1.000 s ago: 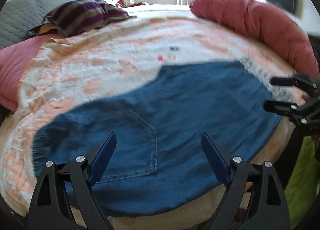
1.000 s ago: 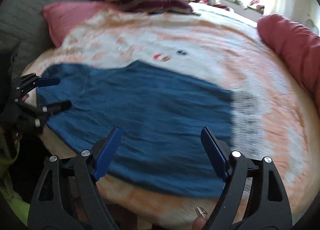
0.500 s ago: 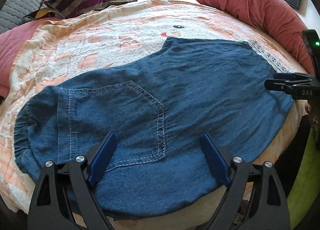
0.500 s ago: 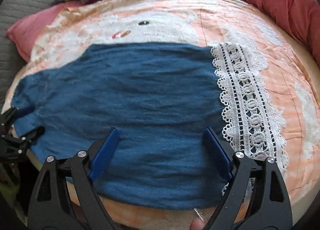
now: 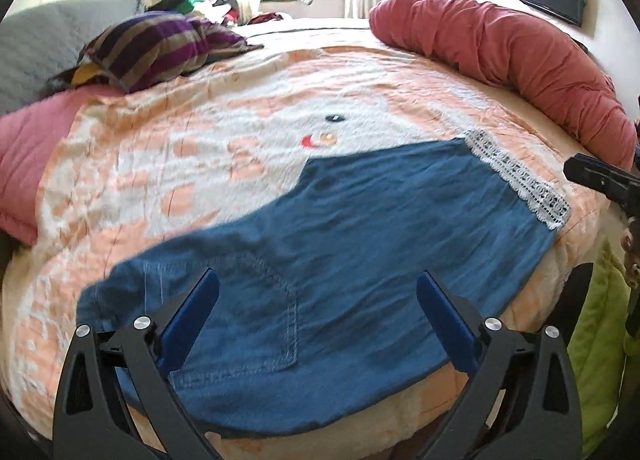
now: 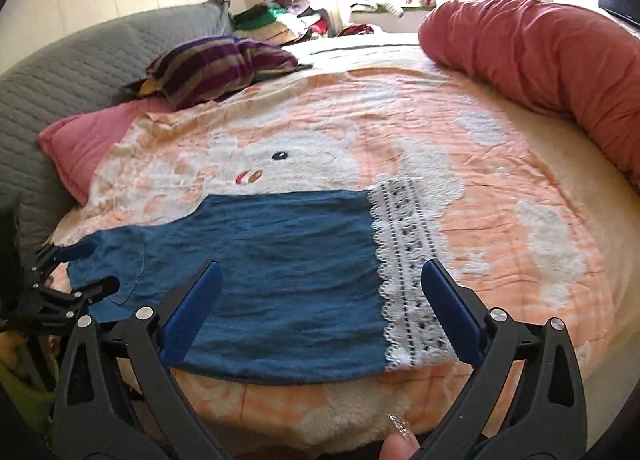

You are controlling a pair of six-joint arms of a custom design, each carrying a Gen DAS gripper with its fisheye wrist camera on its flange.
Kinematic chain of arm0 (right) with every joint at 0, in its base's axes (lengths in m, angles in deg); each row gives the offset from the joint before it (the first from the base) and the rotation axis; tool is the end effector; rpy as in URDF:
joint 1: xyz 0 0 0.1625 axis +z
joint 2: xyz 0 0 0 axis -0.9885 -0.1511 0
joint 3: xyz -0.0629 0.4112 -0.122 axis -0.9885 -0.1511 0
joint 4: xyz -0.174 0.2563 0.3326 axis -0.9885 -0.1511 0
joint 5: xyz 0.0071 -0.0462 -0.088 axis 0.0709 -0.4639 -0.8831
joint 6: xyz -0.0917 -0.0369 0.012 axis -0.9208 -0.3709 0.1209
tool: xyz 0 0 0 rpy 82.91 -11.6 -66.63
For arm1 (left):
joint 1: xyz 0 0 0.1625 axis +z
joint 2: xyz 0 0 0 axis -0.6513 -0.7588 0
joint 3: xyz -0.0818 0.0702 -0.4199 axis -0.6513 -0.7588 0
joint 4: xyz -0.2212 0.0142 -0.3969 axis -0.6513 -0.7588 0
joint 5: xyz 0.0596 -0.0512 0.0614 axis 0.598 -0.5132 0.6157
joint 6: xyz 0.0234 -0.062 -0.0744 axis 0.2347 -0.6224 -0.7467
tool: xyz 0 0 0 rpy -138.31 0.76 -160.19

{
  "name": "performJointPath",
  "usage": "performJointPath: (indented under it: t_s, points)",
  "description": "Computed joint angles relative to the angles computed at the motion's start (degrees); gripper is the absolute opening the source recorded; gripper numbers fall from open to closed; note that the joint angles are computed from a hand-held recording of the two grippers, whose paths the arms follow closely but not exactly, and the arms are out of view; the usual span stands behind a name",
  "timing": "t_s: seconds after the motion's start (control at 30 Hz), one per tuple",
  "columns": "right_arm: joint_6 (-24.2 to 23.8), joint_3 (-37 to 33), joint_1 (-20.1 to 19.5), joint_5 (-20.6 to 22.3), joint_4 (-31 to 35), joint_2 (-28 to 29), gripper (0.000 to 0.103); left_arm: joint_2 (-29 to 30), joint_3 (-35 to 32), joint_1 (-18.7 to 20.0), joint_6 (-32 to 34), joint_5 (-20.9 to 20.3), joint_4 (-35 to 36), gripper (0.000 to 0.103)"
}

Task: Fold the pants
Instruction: 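Move both tools toward the lace hem to grasp it again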

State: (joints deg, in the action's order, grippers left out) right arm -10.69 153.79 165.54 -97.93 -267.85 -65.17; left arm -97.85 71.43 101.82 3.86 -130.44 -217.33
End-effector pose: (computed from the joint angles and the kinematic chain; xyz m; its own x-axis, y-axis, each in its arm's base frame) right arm 0.0185 -0.7587 0.2605 -0.8134 0.1760 0.5545 -0.3460 0.6199 -0.7043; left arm -0.2545 -0.8454 0.0163 -0.5651 0.5549 -0.6105 0.7793 0.6019 -0.1743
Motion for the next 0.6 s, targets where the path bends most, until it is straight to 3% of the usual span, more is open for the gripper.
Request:
performJointPath:
  t_s: [0.33,0.6]
  points:
    - [4.07,2.67,-1.47,-0.54,-3.66,-2.32,0.094,5.07,-7.79,-1.93,3.38,-0.46,2.58,0.099]
    - [8.12,2.82,-3.14,-0.34,-1.21,-2.86,0.094,12.60,-18.78,-2.87,5.65,-0.82,8.14,0.099]
